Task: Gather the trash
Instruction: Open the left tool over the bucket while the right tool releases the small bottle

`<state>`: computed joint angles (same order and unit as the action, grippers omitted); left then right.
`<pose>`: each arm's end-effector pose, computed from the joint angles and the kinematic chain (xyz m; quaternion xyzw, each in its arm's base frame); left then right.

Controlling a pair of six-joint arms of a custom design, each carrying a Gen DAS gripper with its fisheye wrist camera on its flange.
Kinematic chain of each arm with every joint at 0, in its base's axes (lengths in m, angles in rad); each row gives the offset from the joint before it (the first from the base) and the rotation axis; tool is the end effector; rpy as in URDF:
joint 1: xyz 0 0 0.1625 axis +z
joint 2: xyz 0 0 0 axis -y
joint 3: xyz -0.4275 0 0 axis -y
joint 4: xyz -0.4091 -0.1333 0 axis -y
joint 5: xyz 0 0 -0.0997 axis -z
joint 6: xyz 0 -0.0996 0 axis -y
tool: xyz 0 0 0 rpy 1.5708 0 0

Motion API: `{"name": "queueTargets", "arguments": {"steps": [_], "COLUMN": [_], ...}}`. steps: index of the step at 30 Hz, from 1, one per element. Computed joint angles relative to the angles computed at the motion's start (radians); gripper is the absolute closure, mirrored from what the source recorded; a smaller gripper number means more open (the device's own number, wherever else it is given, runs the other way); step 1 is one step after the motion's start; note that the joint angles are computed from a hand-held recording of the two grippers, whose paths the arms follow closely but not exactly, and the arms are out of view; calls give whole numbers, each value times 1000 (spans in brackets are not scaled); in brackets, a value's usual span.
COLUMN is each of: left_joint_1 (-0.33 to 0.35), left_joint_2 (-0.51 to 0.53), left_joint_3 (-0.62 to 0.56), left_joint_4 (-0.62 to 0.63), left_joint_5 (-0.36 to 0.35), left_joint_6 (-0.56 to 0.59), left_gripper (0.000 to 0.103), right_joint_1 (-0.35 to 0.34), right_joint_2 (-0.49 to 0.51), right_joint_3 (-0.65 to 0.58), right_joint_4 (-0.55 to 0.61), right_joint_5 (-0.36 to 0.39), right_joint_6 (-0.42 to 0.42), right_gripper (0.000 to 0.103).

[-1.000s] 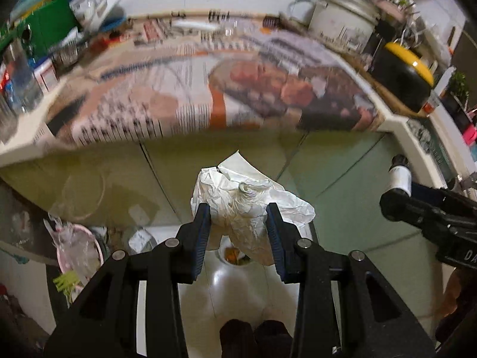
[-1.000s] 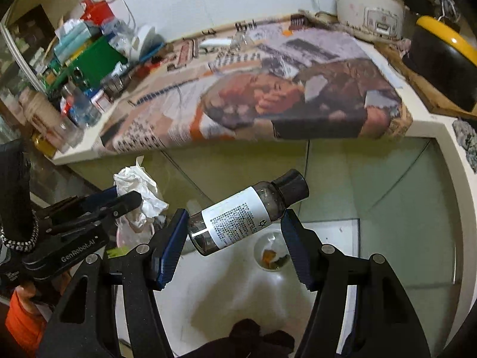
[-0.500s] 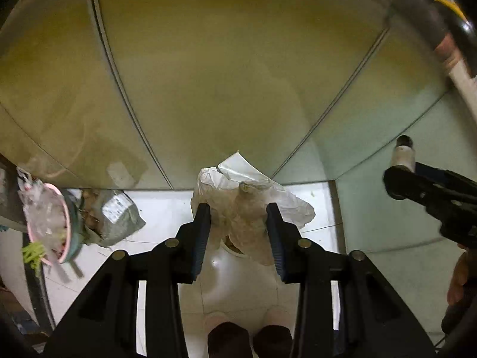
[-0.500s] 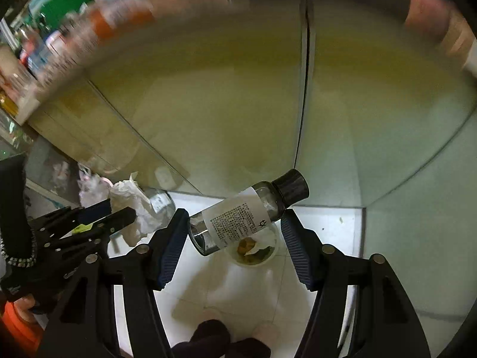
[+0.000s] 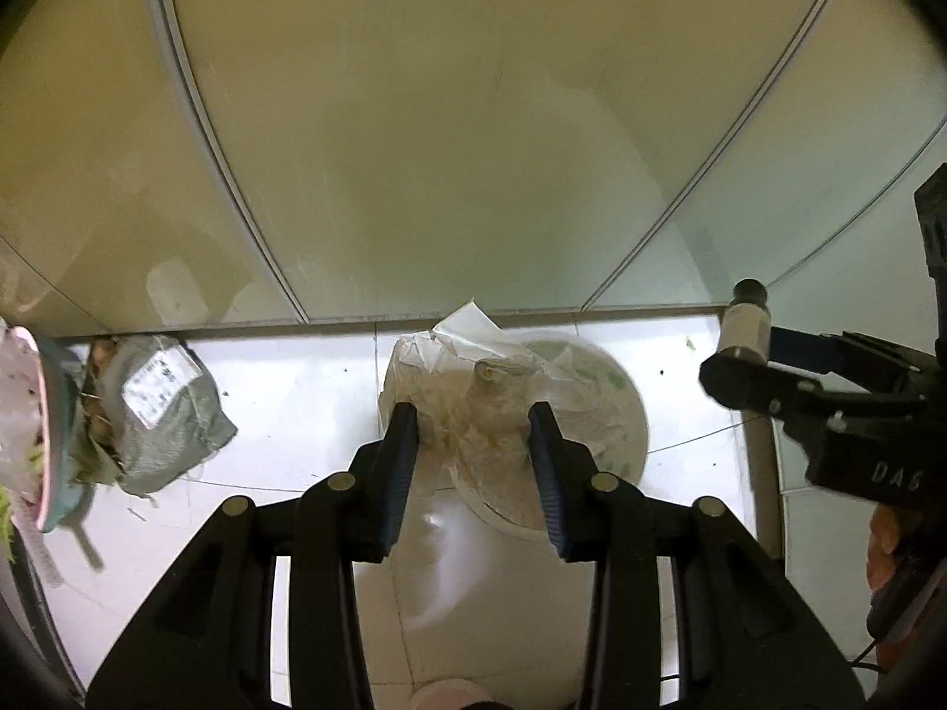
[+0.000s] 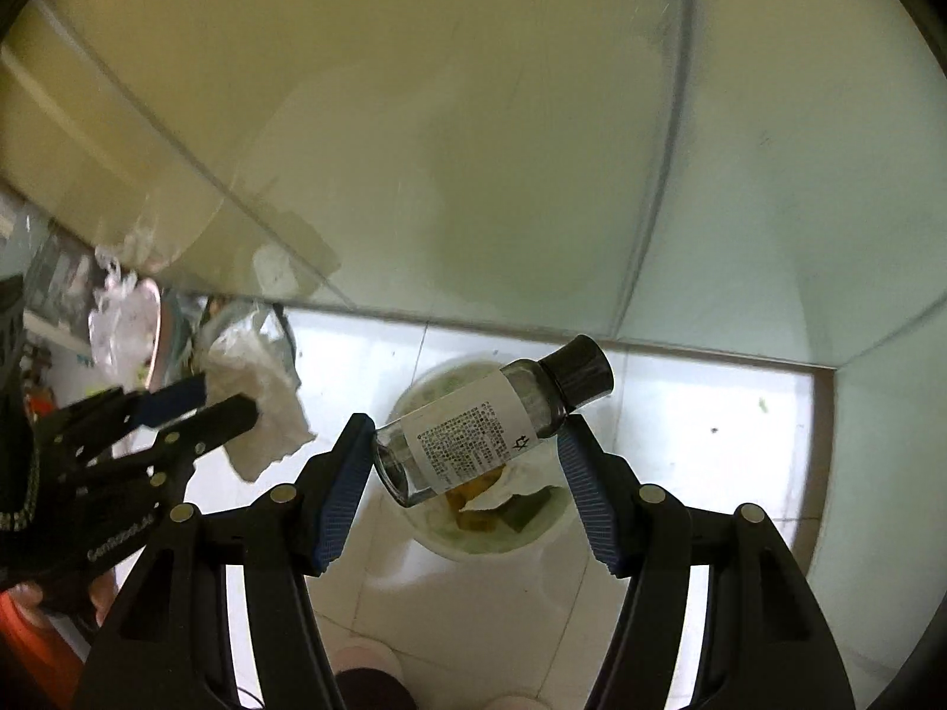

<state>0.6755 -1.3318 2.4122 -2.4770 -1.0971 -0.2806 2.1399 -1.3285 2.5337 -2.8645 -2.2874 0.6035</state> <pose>-0.1822 -0.3750 0.1124 0.3124 0.9168 -0.0593 0.2414 0.2484 -0.2623 0.1295 -0.0316 -0.9352 0.2283 0.2689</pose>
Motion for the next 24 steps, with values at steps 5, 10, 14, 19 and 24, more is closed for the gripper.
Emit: {"name": "queueTargets", "arguments": {"steps": [5, 10, 14, 19, 24], "left_joint_1": [30, 23, 45, 60, 31], "left_joint_2": [71, 112, 157, 198, 235], "left_joint_3": [16, 20, 18, 20, 32], "left_joint_4": [-92, -148, -198, -246, -272], "left_joint_5": [1, -3, -27, -93, -74], "left_joint_6": [25, 46, 71, 81, 98], "left_gripper": [65, 64, 63, 47, 36], "right_joint_1": [-28, -22, -30, -42, -12], "right_joint_2": [44, 85, 64, 17, -18], "right_joint_3": [14, 34, 54, 84, 90], "right_joint_4": [-67, -194, -187, -159, -85], "right_joint_5": [-9, -49, -71, -96, -141], "right_joint_6": [-80, -171, -169, -106, -16], "right_gripper": [42, 41, 39, 40, 39]}}
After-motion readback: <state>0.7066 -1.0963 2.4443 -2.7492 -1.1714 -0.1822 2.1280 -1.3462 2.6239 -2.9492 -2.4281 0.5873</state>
